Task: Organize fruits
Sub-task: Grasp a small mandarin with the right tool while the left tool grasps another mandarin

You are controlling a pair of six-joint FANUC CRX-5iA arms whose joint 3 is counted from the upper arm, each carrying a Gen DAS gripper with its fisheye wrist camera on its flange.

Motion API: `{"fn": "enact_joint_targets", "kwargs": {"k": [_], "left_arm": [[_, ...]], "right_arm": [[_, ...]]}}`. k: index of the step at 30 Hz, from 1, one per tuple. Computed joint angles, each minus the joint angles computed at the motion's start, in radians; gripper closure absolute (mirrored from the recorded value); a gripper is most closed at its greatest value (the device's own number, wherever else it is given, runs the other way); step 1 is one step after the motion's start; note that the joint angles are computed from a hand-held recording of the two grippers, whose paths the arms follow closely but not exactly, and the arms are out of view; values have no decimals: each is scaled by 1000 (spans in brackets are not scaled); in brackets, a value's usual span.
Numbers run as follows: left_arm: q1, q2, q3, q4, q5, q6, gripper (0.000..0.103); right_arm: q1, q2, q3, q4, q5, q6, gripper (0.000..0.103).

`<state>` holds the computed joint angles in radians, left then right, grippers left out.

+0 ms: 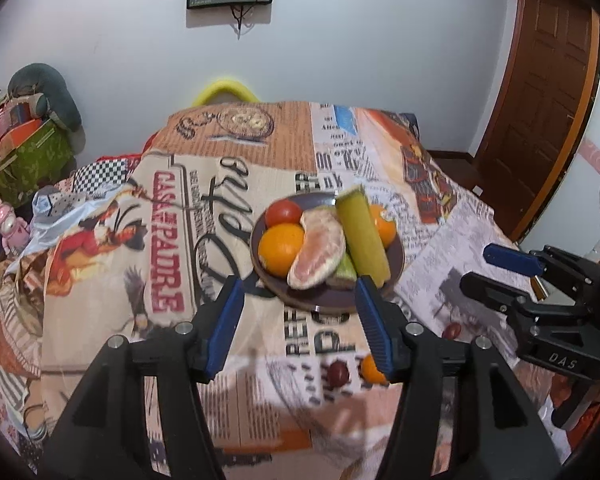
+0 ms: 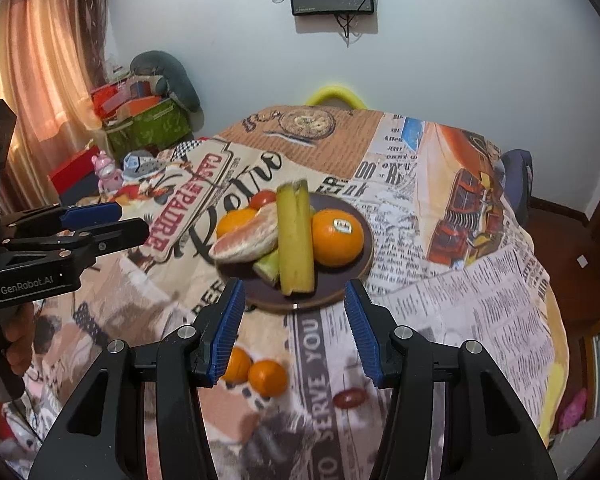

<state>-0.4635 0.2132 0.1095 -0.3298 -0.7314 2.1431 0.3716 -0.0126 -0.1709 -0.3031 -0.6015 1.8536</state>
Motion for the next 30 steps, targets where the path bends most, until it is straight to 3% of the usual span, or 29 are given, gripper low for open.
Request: {"fn": "enact_joint_targets", "kwargs": {"k": [12,16,19,22,30], "left_arm": [[11,3,-108,133,34,-63,46],[3,22,-115,150,47,-82,46],[2,37,-120,177,59,-103,53],[2,52,-118,208,68,-134,57],[-12,101,-91,273,78,-205,59]], "right_arm": [[23,37,-43,16,-62,-12,55],[15,72,-28,-23,-102,35,63],[11,93,-14,-50,-125,66,72],[25,89,-38,-24,-82,57,73],[-25,88,-16,-113,-109,129,74]]}}
